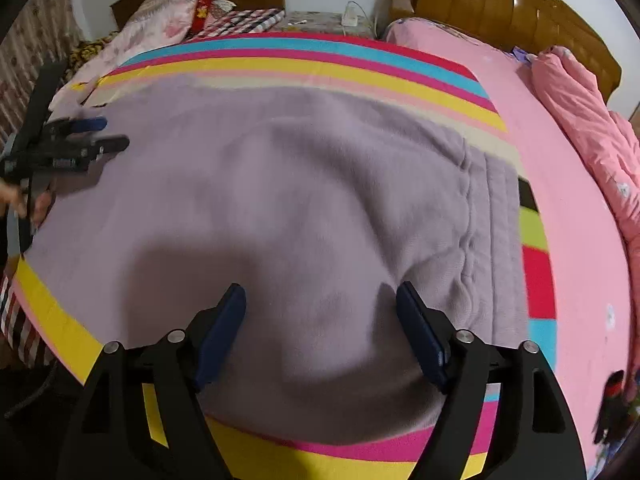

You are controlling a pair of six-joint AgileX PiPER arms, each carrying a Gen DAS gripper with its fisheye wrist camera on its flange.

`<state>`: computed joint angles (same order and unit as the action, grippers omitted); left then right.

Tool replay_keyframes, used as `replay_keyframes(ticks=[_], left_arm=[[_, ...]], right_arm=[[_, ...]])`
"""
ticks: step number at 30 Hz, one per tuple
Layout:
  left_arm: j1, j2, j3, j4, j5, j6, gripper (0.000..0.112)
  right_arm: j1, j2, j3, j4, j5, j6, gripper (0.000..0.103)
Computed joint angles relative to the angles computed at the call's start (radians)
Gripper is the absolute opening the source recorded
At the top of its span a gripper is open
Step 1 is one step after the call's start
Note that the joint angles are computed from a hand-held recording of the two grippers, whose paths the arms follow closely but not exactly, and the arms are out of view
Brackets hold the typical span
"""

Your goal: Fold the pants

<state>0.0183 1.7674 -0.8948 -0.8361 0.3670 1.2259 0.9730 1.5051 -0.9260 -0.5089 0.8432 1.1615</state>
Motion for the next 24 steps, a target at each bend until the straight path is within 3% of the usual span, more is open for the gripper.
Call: replay_keyframes(ticks=[5, 8, 10, 12, 15, 18, 20, 22, 24], left_arm=[[-0.017, -0.054, 0.052, -0.007, -0.003, -0.011, 0.102], [0.002, -0.055, 0.011, 0.058, 0.041, -0.07, 0.102], [0.002, -0.048, -0.003, 0.074, 0.043, -0.085, 0.102], [0.002, -0.045, -0.009, 0.082, 0.043, -0.091, 0.102], [0.002, -0.045, -0.008, 0.082, 0.042, -0.092, 0.102], [0.001, -0.045, -0.009, 0.086, 0.044, -0.096, 0.102], [0.009, -0.046, -0.011, 0.067, 0.054, -0.079, 0.102], [0.07, -0.072, -0.003, -0.034, 0.123, 0.01, 0.1], [0.235, -0.141, 0.023, -0.229, 0.312, 0.192, 0.101]], right_arm=[[-0.076, 0.152, -0.183, -0.02, -0.1, -0.128, 0.082], [-0.152, 0.282, -0.272, 0.147, -0.101, -0.346, 0.089], [-0.201, 0.264, -0.231, 0.236, -0.159, -0.418, 0.09], [-0.194, 0.236, -0.207, 0.207, -0.128, -0.378, 0.09], [-0.125, 0.23, -0.242, 0.035, -0.011, -0.137, 0.09], [-0.121, 0.208, -0.22, 0.036, -0.146, -0.142, 0.09], [-0.141, 0.279, -0.258, 0.105, -0.129, -0.235, 0.091], [-0.178, 0.297, -0.276, 0.161, -0.125, -0.26, 0.091], [-0.17, 0.332, -0.368, 0.142, 0.005, -0.259, 0.091]])
